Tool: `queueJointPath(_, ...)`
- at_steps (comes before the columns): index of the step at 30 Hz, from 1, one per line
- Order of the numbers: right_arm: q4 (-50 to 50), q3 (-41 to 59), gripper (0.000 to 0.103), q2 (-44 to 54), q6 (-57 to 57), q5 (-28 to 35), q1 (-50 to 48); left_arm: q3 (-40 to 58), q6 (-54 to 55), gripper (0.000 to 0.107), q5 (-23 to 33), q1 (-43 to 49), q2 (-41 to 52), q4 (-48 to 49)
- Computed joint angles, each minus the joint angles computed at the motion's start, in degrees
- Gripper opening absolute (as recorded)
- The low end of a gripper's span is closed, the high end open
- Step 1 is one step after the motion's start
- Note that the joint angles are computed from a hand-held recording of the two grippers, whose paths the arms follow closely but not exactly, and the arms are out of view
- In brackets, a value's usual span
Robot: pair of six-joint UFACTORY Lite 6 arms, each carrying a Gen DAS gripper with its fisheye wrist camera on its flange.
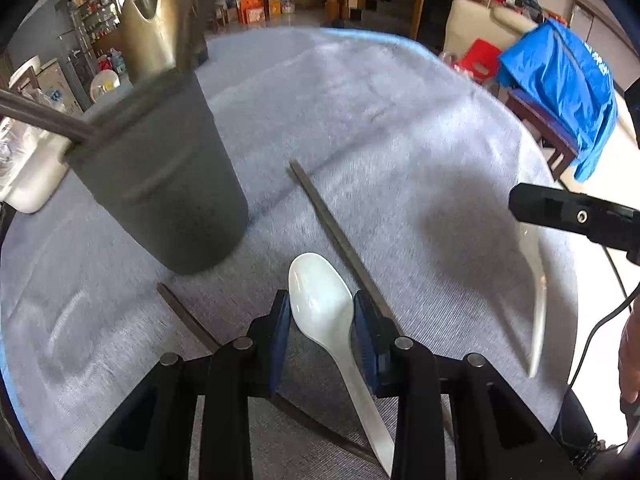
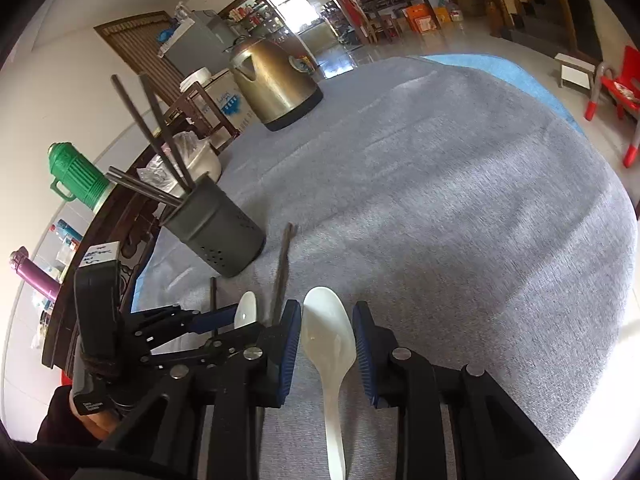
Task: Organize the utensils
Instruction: 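Lift both held spoons and carry them toward the holder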
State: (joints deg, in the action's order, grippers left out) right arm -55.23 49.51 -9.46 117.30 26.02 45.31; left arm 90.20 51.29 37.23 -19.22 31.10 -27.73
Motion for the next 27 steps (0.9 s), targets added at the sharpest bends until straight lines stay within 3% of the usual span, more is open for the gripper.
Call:
queueJointPath(8, -2.75, 13.55, 0.028, 2.93, -5.97, 6.52, 1.70, -2.73, 13.39, 0.033, 1.18, 8.46, -12.88, -18.80)
queueJointPath(11, -6.15, 23.44, 0.028, 7.24, -8.70, 9.53, 2.71, 1.31, 15.21, 0.033, 2.41, 13.80, -13.84, -25.75)
queueJointPath(15, -10.56, 39.05, 0.029, 15.86, -11.99, 11.88, 2.66, 8.53, 13.77, 0.033, 0.10, 18.32, -11.63, -32.67)
queueJointPath(19, -4.83, 57.36, 0.028, 27.02, -22.61, 14.02, 1.10, 13.64, 10.52, 0.033, -1.56, 19.96, -8.02, -33.30)
queueJointPath(23, 2.60, 54.84, 0.030, 25.21, -27.31, 12.66, -0.29, 10.75, 14.42, 0.033, -1.76, 21.04, -8.14, -36.05)
queueJointPath(27, 20.18, 47.23, 0.032, 23.82, -41.70, 14.69, -3.51, 3.00, 20.79, 0.033, 0.46, 24.15, -11.64, -39.71)
